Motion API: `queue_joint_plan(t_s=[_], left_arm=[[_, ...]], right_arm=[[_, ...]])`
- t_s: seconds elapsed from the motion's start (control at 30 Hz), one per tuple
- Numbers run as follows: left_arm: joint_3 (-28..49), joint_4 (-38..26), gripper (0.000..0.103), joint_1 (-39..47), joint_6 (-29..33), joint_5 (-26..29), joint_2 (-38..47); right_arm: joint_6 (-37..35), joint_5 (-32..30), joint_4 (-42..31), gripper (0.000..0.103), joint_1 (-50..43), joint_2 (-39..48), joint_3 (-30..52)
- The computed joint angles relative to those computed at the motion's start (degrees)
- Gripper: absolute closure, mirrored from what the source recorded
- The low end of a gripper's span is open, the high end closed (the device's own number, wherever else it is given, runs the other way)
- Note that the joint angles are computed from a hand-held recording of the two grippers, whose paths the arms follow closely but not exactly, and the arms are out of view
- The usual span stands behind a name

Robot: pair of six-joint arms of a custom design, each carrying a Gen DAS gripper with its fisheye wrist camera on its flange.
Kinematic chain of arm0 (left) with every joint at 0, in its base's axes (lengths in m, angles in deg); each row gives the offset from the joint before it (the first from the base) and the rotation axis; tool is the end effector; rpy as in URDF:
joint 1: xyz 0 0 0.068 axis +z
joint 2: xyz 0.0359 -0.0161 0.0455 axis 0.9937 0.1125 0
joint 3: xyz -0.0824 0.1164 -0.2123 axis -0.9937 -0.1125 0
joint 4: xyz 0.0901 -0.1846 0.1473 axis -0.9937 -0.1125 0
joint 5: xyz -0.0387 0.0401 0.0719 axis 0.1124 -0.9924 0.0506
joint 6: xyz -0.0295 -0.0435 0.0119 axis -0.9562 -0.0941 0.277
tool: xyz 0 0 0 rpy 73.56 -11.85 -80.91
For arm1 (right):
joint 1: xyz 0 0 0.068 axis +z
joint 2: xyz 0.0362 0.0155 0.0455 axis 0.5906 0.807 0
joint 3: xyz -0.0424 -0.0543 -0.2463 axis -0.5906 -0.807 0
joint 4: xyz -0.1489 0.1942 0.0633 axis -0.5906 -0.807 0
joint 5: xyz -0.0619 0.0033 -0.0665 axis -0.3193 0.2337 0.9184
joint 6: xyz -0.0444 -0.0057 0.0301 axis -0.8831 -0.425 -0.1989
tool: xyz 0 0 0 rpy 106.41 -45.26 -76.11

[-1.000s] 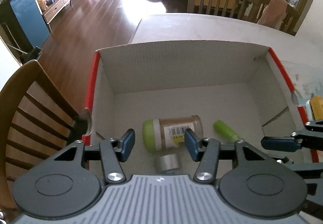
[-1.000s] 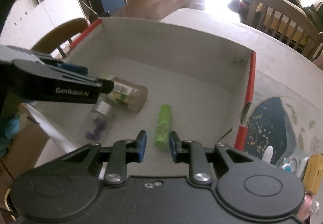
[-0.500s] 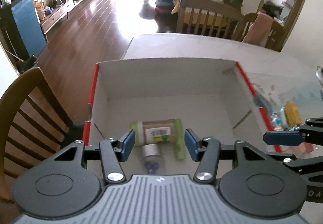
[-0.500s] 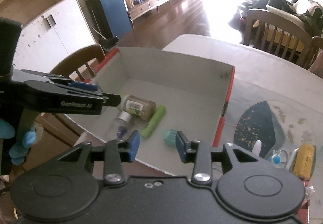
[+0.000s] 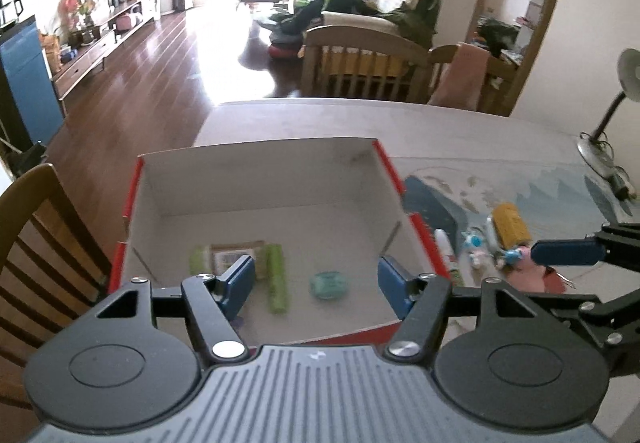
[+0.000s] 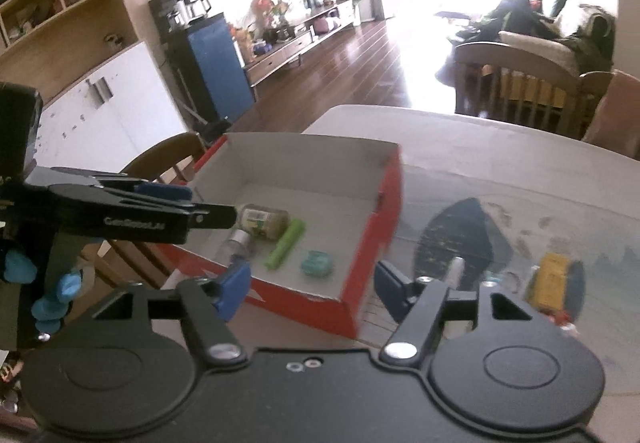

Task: Organize rigid objects
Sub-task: 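Withdraw both grippers from the box toward the remaining items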

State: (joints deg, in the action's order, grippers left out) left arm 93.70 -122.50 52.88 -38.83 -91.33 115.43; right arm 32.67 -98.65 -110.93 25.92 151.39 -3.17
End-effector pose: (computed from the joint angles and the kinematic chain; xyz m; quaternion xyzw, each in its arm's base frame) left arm 0.1635 -0.0847 0.2984 -0.0408 0.9331 -0.0404 0.3549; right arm 0.1917 -0.0122 0.2845 -0.2456 0.8856 0.2211 0.3265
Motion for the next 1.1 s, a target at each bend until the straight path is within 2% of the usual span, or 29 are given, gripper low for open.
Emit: queue_joint_plan(t_s=[0.07, 0.3, 0.53, 0.73, 0.93, 1.1], left_arm=[[0.33, 0.18, 0.03, -1.63, -1.32, -0.33, 0.73], [0.16, 2.2, 0.029, -8.32, -5.22, -1.55, 3.7], [0.46, 6.35, 0.02, -13.24, -8.64, -1.69, 8.56], [0.86, 10.12, 0.018, -16.11, -10.96, -2.3, 12.96], [2.14, 15.47, 0.004, -18.58, -12.51, -2.42, 18.52], [4.12, 19.21, 0.004, -20.43, -14.3, -3.37, 24.5]], right_arm=[[-2.93, -1.53, -1.52, 0.028, -3.95, 0.25, 0.07], [-12.16, -5.38, -6.17, 0.022, -15.86, 2.8, 0.72], [-22.25, -6.61, -9.01, 0.019, -26.02, 7.9, 2.64], [-28.14, -5.81, -8.1, 0.019, -31.79, 12.55, 3.38], [-31.21, -4.47, -6.07, 0.019, -35.07, 17.96, 4.95], [-34.26, -3.04, -3.48, 0.021, -36.36, 22.63, 6.44]])
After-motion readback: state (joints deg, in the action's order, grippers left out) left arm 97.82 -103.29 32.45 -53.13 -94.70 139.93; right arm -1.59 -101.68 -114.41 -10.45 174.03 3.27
